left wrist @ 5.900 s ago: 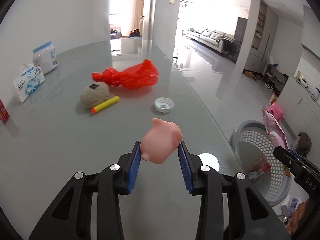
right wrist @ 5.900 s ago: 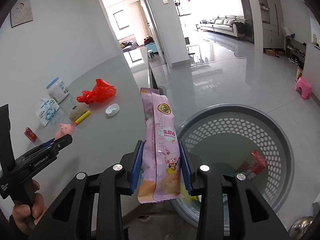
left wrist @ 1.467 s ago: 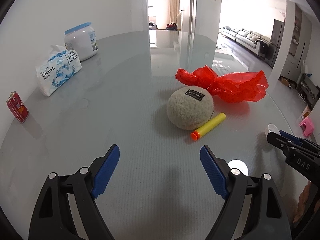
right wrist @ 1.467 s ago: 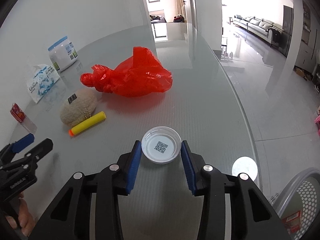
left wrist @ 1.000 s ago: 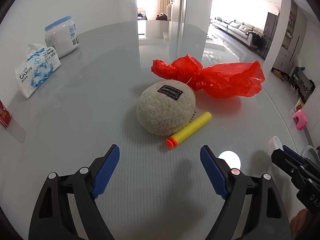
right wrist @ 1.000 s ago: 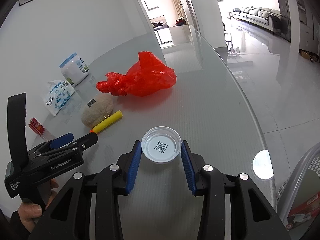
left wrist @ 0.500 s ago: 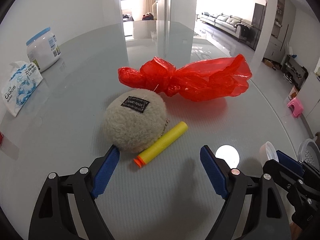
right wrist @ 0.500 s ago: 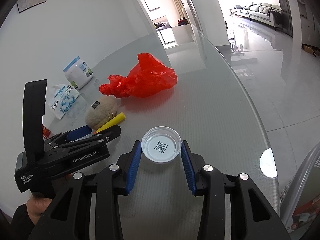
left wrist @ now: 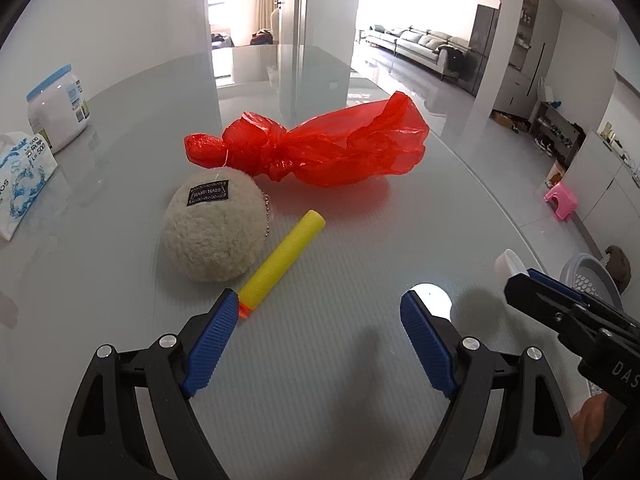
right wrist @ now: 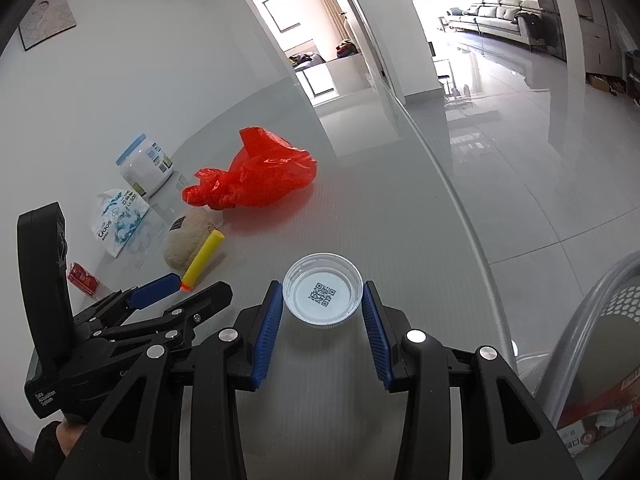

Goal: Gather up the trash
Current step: 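Reach the left tool to the yellow foam dart and close on it while the right tool holds the cap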

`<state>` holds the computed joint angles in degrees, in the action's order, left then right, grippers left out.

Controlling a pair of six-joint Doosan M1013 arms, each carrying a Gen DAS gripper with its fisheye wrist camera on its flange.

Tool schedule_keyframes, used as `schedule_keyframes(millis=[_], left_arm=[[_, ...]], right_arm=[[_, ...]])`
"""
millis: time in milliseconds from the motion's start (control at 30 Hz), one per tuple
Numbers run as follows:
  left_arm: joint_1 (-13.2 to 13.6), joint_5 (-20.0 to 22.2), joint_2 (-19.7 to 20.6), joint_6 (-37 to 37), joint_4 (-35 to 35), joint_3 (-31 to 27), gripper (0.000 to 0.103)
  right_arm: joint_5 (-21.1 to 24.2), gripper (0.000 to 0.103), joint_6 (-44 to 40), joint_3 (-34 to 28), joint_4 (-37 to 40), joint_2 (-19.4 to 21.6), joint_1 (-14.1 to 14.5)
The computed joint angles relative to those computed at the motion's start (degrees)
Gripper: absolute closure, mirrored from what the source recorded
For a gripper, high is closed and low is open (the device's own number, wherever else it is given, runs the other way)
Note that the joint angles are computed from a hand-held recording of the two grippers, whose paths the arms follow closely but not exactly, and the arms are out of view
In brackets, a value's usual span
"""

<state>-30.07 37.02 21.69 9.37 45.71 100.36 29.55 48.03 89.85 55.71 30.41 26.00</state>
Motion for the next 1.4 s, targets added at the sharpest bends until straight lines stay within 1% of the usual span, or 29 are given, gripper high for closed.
schedule_keyframes(millis=[67,100,167,200,300,367,400,433,467,533,600,633,700,833,967,1067,1200,1267,1300,1333,1367,1400], left_arm=[[0.35,1.07,0.30,0.41,-0.44,-0.45,0.022],[0.42,2.33,0.71,0.95,-1.11,-1.03,0.022],[1.00,2.73,1.33,3.90,-4.78,-1.91,0.027],[0.85,3.74,1.51,3.41,-4.05,-2.15,0.030],[0.80,4.05,1.56,3.14,-3.61,-2.19,0.036],[0.74,3.94,1.39,2.39,-2.86,-1.86,0.044],[0.65,3.78,1.18,1.65,-2.33,-1.51,0.050],[0.62,3.57,1.01,0.93,-1.85,-1.24,0.059],[0.67,3.30,0.89,0.46,-1.60,-1.06,0.064],[0.81,1.83,0.31,-1.17,-1.10,-0.18,0.088],[1.03,-0.19,-0.48,-2.78,-1.03,0.97,0.096],[1.01,-0.66,-0.78,-4.19,-0.28,1.38,0.097],[0.92,-1.53,-1.52,-7.33,1.90,2.48,0.098],[0.22,-1.39,-2.42,-9.77,3.57,3.80,0.099],[-0.45,-0.37,-2.95,-8.52,2.31,4.30,0.099],[-1.18,-0.34,-3.59,-7.65,1.69,4.75,0.099],[-3.13,0.41,-4.35,-7.55,2.49,4.98,0.098],[-4.20,0.83,-4.30,-7.05,2.67,4.66,0.095],[-4.71,0.87,-4.23,-6.58,2.53,4.47,0.089],[-5.20,0.93,-4.15,-6.34,2.58,4.31,0.079],[-5.69,1.03,-4.08,-6.43,2.90,4.23,0.073],[-6.15,1.25,-3.91,-6.69,3.27,4.03,0.059]], right_arm=[[-0.15,0.064,-0.11,0.29,0.30,-0.19,-0.17],[-0.13,0.064,-0.24,0.42,0.46,-0.27,-0.25],[-0.15,0.064,-0.63,0.88,0.68,-0.58,-0.42],[-0.19,0.064,-0.47,0.85,0.49,-0.59,-0.36],[-0.26,0.064,-0.71,1.13,0.67,-0.77,-0.43],[-0.34,0.064,-0.79,1.32,0.75,-0.88,-0.50],[-0.31,0.064,-0.89,1.43,0.92,-0.97,-0.56],[-0.29,0.064,-1.10,1.59,1.21,-1.09,-0.63],[-0.30,0.064,-1.30,1.76,1.49,-1.20,-0.67],[-0.20,0.064,-1.80,2.08,1.93,-1.42,-0.76],[-0.07,0.063,-2.46,2.43,2.36,-1.65,-0.85],[0.02,0.064,-2.81,2.64,2.61,-1.77,-0.90],[0.20,0.064,-3.19,2.86,2.81,-1.87,-0.92],[0.68,0.064,-3.22,3.14,2.87,-2.02,-1.03],[0.83,0.064,-3.65,3.60,3.04,-2.36,-1.03],[0.68,0.064,-4.01,4.15,3.10,-2.74,-1.02],[0.07,0.064,-4.43,5.33,3.34,-3.57,-1.24],[-0.24,0.064,-4.35,6.01,3.32,-4.07,-1.48],[-0.48,0.064,-4.34,6.48,3.26,-4.42,-1.66],[-0.79,0.064,-4.36,6.92,3.22,-4.76,-1.84],[-1.09,0.064,-4.46,7.38,3.26,-5.12,-2.04],[-1.39,0.064,-4.71,7.92,3.43,-5.55,-2.29]])
